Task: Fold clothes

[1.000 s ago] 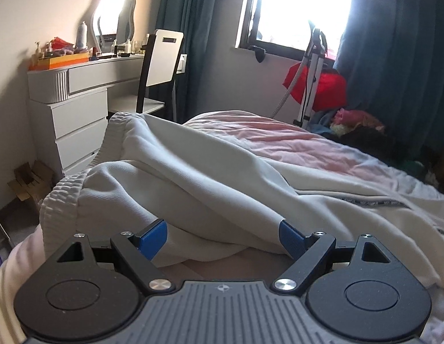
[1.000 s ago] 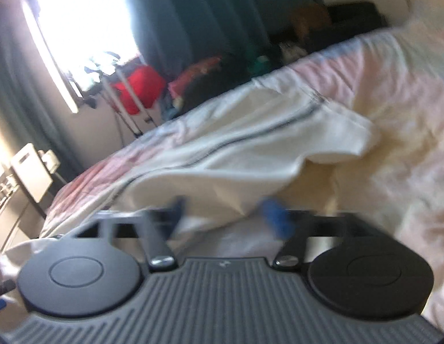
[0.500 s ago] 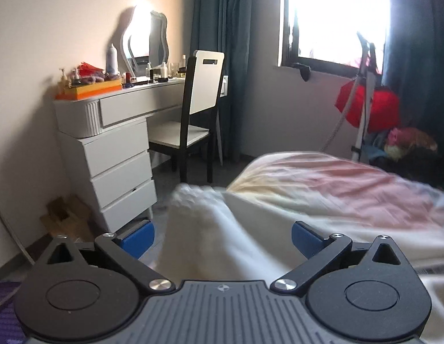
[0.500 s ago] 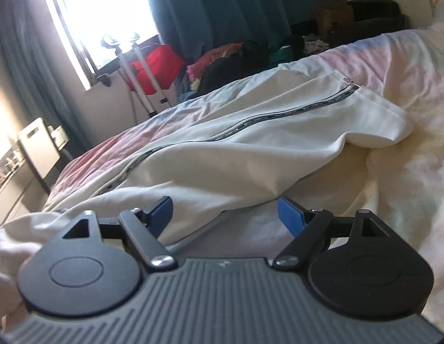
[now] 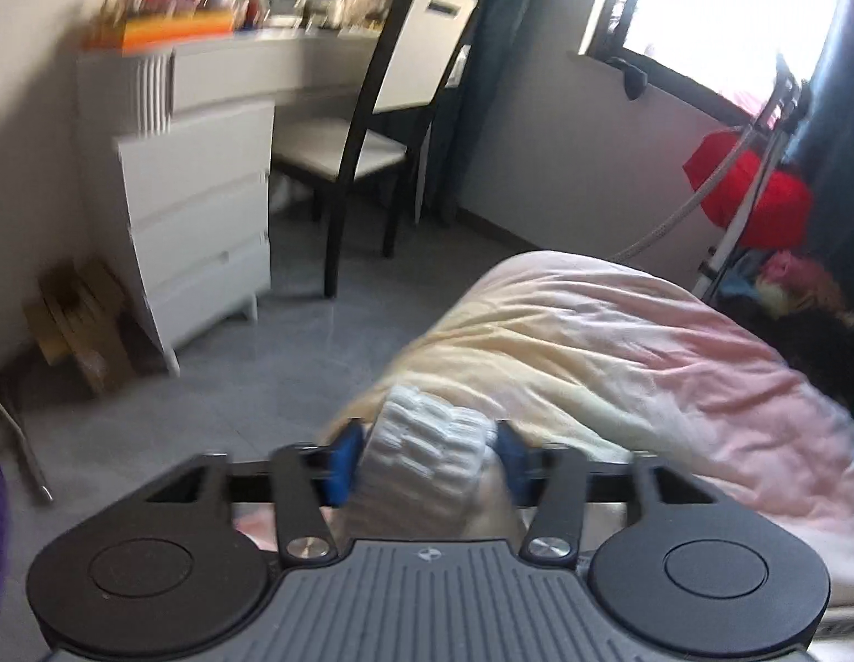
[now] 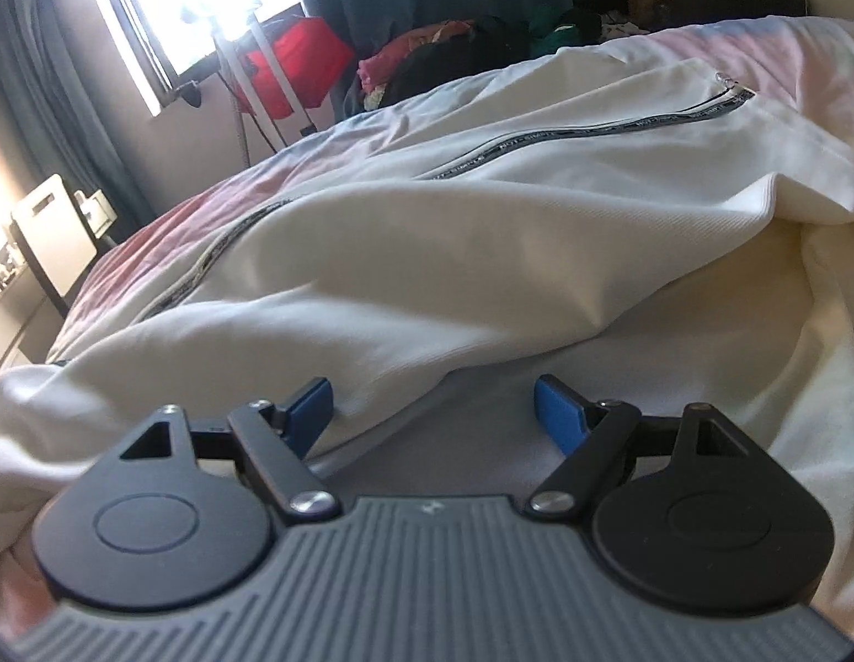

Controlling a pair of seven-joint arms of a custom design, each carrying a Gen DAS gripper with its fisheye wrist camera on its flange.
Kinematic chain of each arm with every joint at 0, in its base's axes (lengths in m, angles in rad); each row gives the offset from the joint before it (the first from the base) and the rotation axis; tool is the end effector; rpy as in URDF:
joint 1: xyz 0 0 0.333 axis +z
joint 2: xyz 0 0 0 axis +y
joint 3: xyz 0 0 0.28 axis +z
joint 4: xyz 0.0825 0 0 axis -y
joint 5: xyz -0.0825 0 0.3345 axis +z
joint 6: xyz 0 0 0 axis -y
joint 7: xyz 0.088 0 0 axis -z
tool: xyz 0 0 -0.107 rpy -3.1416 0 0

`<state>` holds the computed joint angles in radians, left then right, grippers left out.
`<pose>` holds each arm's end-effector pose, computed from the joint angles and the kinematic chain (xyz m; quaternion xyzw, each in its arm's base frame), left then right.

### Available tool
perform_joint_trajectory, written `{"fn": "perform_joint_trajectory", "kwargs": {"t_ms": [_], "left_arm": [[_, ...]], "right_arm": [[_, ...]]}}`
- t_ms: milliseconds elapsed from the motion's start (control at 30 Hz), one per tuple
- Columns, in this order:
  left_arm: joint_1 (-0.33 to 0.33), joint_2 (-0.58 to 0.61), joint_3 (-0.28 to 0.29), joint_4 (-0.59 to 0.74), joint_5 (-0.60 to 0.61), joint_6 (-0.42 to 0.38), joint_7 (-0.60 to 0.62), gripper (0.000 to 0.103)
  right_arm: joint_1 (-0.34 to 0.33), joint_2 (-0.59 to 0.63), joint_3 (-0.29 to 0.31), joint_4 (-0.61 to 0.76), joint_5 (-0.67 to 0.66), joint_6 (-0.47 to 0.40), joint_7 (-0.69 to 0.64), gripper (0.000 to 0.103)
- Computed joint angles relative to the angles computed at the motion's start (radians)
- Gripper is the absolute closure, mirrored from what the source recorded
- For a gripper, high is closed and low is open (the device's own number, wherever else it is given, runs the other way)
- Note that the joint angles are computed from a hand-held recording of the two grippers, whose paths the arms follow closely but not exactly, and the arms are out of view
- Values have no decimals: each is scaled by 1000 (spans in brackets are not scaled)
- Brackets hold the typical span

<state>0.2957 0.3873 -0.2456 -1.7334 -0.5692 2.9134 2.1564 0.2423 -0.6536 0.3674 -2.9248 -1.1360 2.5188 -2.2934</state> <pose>0.6379 0.0864 0.4392 -0.6505 0.6339 -0.3459 0.2355 0.2621 0.1720 0.3541 -0.2812 0.8471 -0.3158 0.3220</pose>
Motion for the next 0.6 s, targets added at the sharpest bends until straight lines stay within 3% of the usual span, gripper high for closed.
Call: {"fn": "perform_joint_trajectory", "kwargs": {"t_ms": [67,133,200,233,300,400,500,600], "left_arm": [[75,-58,-108,-75,-125,90,177,62],[167,-136,-214,-135,-321,120,397,64],[268,-250,-290,-189,-603,50,671,65],[296,-322,-287,-225,-724,-17,782,65],[330,-492,-220,-334,-879,-206,935,66],[339,-727,-44,-507,-923,-527,1053,67],[339,-872,128,-617,-818,-773,1092,67],[344,-931,268,-661,-643,-976,1088,68]], "right_arm": [[4,-22,2,-12,1,-1,13,21],[16,-51,8,-26,17,-10,17,21],[33,-86,19,-39,43,-28,9,21],[42,-104,29,-43,60,-44,3,21],[60,-138,46,-49,89,-70,-11,21],[91,-190,71,-54,138,-109,-40,21],[126,-233,93,-55,192,-148,-77,21],[155,-271,114,-58,233,-171,-108,21]]}}
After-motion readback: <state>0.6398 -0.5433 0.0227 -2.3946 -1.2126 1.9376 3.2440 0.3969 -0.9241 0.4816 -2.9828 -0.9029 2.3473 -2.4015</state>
